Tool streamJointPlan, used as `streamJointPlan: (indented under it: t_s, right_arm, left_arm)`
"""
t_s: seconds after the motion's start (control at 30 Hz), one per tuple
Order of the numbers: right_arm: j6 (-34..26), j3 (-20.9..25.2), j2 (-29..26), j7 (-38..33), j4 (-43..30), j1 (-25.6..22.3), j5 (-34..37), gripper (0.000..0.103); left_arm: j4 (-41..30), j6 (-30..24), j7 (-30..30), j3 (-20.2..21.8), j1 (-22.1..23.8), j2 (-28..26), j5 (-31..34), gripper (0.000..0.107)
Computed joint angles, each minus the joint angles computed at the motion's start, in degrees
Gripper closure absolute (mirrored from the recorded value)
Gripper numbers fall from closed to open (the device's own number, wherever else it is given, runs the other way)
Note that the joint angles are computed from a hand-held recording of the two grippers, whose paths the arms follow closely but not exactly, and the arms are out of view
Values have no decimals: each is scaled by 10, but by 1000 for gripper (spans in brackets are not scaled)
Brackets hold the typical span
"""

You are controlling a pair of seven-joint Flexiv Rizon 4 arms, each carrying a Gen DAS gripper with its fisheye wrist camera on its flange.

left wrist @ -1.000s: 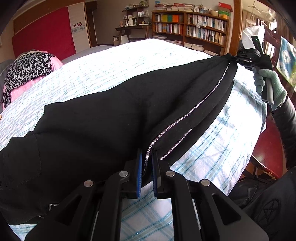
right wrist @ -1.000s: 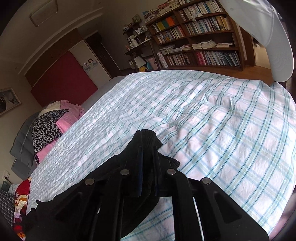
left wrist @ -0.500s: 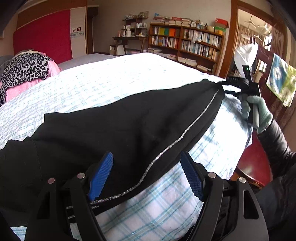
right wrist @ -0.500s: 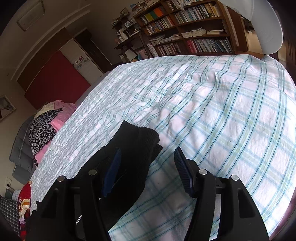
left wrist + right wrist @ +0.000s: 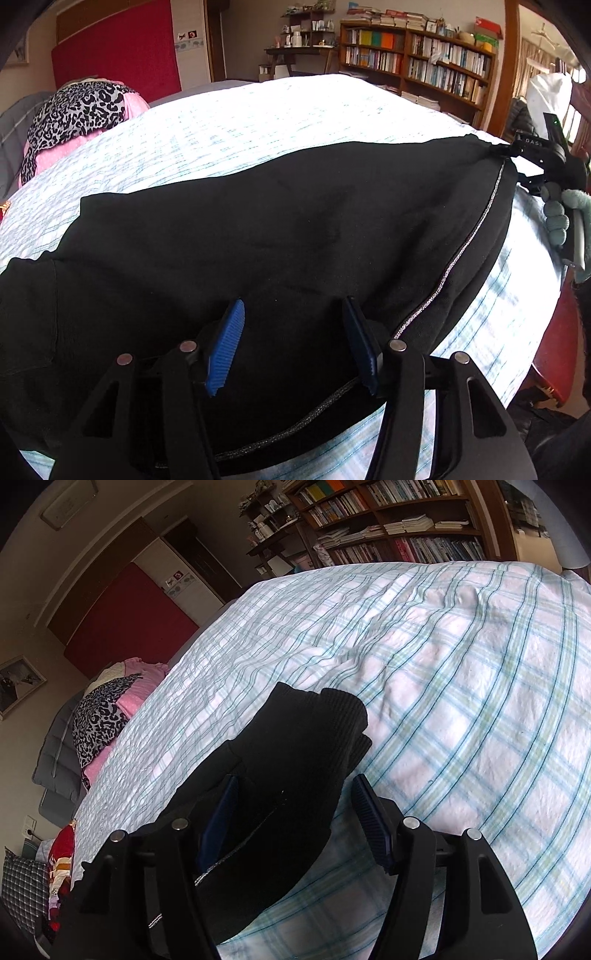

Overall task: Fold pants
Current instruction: 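Fold the cuff end with the right gripper over the pants toward the left gripper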

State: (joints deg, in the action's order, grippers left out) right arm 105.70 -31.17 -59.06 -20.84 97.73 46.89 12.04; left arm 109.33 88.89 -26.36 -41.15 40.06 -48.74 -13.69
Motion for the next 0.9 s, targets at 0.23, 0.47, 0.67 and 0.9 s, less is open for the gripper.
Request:
streamJointPlan:
  t_s: [0.23, 0.47, 0.67, 0.9]
  right_arm:
    - [1, 32, -1, -18, -24, -35, -27, 72]
    - [-8, -54, -7, -19, -9, 40, 4, 82]
    - [-9, -137, -16, -21, -5, 109, 9, 82]
    - [-11, -172, -24, -47, -53, 143, -5, 82]
  left_arm:
    - [-1, -16, 0, -21, 13, 0, -20, 50]
    - [-1, -20, 7, -43, 27, 2, -32, 49]
    - [-5, -17, 3, -83, 60, -5, -30, 42]
    - [-16, -33, -14, -93, 78, -5, -46, 39]
